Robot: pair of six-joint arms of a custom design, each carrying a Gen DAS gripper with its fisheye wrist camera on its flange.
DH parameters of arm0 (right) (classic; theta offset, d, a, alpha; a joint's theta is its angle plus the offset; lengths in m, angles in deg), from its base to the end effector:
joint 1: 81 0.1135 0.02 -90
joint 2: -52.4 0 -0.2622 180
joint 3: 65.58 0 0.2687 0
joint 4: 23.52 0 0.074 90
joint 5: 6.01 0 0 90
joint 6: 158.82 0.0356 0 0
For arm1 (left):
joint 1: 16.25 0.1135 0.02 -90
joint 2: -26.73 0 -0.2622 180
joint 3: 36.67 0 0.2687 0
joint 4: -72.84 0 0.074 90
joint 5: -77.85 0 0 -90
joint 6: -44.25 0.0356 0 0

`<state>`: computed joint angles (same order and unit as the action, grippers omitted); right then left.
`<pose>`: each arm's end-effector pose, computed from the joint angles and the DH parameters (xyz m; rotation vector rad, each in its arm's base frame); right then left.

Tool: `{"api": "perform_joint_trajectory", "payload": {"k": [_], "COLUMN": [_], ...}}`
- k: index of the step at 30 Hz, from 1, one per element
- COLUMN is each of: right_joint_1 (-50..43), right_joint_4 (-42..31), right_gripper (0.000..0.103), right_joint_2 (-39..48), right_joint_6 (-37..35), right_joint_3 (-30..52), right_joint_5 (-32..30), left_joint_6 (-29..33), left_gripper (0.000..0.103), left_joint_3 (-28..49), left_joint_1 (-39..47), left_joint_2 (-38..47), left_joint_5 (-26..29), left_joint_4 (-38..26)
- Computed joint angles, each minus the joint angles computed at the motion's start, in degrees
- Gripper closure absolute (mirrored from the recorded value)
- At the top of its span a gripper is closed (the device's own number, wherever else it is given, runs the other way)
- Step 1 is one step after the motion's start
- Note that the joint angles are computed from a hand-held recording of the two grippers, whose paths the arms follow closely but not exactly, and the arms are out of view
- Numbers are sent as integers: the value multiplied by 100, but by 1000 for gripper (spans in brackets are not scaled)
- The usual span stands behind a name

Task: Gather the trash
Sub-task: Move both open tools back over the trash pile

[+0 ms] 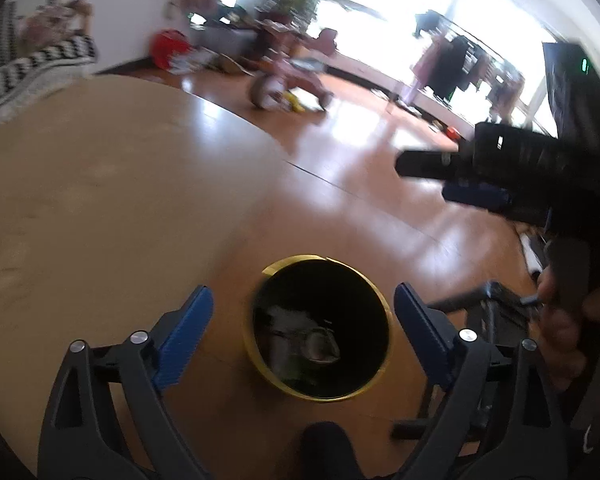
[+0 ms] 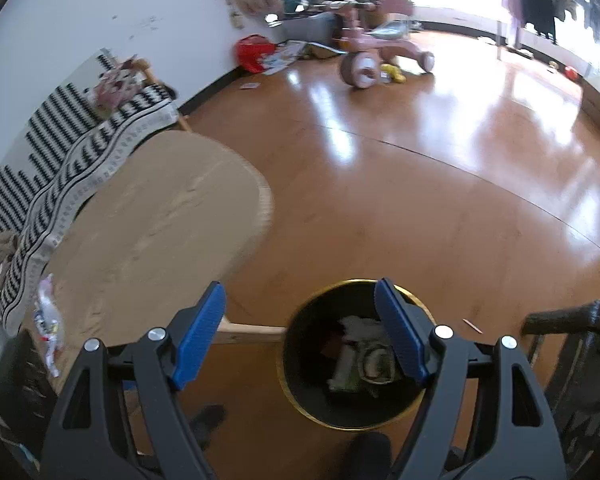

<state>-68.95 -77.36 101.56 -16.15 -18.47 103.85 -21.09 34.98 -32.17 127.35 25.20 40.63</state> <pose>0.1760 0.0252 0.2133 0.9779 2.2615 0.0402 0.3333 -0.1175 0.1514 1.0650 2.2578 -0.7895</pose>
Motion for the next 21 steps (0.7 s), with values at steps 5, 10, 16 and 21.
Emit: {"api": "perform_joint_trajectory", "payload": {"k": [5,10,16,21], "right_joint_1": [990,1687,2205,2465], "right_joint_4": [682,1101,1112,816], "right_gripper": [26,26,26,26], "right_joint_2": [1604,3329,5371,6767], "right_joint_6": [312,267,-52,-262], "right_joint_3": [939,2265,4353,6043], "right_joint_5": [261,325,147,-38], "left_joint_6": [428,719,690,602], "left_gripper": [11,11,11,11], "left_joint_3": [639,1735,3407,4921], "left_joint_1": [1305,2680,3911,4609], "left_joint_2": [-81,391,1399,2395], "left_joint_5": [254,424,466,445], "left_joint_4": [-676,-1272,-1882,-2386]}}
